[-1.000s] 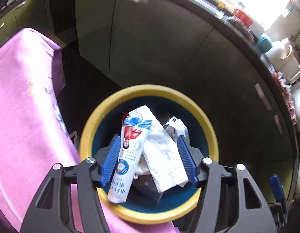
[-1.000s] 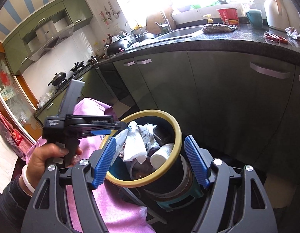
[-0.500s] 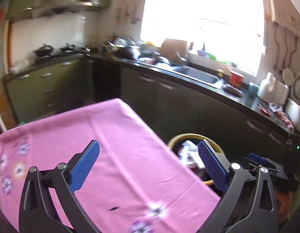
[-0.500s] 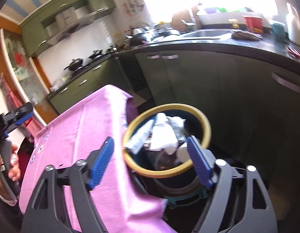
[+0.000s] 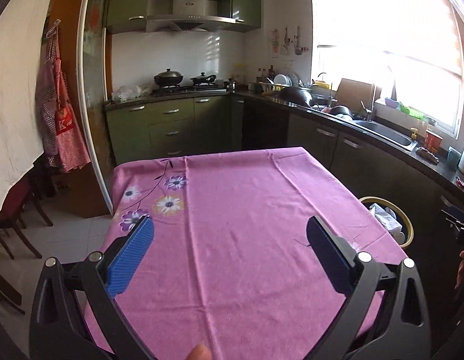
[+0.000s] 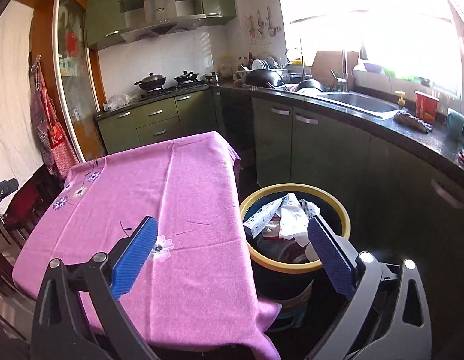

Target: Collect trash

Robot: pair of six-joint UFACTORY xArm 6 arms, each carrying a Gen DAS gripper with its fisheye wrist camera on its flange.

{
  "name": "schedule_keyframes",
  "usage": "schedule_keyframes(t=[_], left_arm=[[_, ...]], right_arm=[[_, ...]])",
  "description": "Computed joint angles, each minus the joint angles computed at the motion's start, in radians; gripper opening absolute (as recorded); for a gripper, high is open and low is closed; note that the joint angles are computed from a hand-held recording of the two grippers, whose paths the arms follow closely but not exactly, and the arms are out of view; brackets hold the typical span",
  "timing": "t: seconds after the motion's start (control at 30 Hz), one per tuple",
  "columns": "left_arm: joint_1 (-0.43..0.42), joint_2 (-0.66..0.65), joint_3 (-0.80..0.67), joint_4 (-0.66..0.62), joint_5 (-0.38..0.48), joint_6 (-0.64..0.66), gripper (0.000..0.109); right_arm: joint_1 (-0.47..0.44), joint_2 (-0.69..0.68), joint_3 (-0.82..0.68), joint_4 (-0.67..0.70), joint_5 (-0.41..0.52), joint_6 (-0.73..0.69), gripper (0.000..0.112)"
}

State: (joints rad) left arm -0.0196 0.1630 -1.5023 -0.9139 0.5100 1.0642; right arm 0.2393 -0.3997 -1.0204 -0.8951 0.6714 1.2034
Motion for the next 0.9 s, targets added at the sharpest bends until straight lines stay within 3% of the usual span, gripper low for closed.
schedule_keyframes(t=[0.2, 0.5, 0.9], left_arm=[[0.021, -0.101, 0.128, -0.041, 0.005, 0.047, 0.097], [0.054, -0.141, 0.175, -0.099, 0.030, 0.056, 0.097], [0.038, -0.173, 0.210, -0.135, 0.036, 0.125, 0.097]], right_arm=[[0.088, -0.055, 0.012, -0.066, 0.093, 0.046, 0.098], [0.166, -0.104, 0.044, -0.135, 0.173, 0.103, 0.098], [0.151, -0.101, 0.048, -0.132, 0.151, 0.109, 0.098]])
